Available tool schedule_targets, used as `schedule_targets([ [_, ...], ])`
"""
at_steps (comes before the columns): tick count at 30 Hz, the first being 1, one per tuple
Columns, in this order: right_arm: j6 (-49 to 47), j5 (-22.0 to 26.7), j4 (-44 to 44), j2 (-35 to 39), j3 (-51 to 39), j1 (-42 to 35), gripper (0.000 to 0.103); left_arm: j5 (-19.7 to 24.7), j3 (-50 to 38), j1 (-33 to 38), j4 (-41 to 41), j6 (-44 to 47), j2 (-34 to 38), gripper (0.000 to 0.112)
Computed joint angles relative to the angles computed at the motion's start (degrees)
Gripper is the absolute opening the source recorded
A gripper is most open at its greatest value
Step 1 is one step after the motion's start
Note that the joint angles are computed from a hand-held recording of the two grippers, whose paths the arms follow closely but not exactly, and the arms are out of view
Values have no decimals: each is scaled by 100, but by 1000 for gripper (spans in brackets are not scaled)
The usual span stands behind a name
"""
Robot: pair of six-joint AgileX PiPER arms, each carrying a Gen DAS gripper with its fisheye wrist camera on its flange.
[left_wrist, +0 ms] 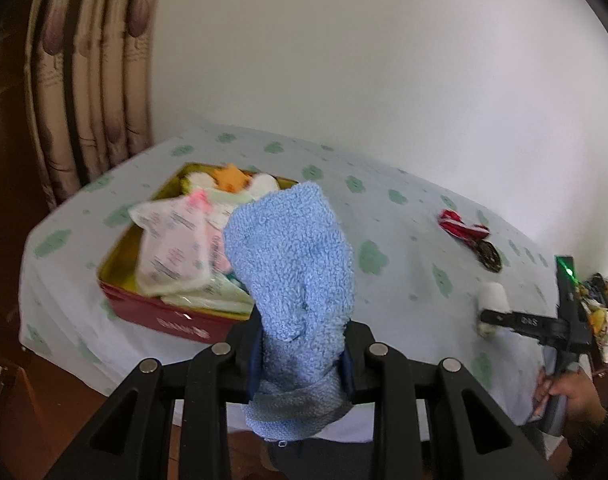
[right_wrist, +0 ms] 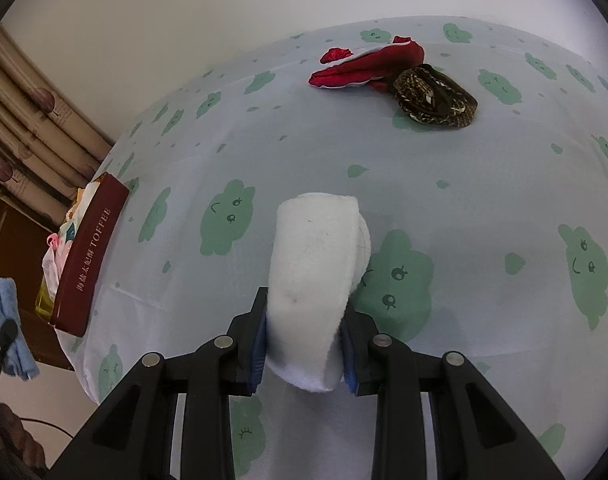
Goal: Organize soft objects
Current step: 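Carry the blue towel into the tin and open the left gripper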
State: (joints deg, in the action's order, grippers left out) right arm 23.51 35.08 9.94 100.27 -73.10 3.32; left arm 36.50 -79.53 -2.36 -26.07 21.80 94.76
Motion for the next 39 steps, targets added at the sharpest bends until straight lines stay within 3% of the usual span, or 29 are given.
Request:
schedule_targets([
  [15,65,-26,-6,4,10,19,29,34,-1099,314,796,-439,938,30],
  [27,-148,-129,212,-36,107,-50,29,900,-2646,446,508,52,2101,31],
  [33,-261,-163,327,-53,152,-89,29,1835,-4005,354,604,325,2932,31],
  [39,-379,-202,496,-63,192,-128,29,2231,-4825,152,967,357,3458,31],
])
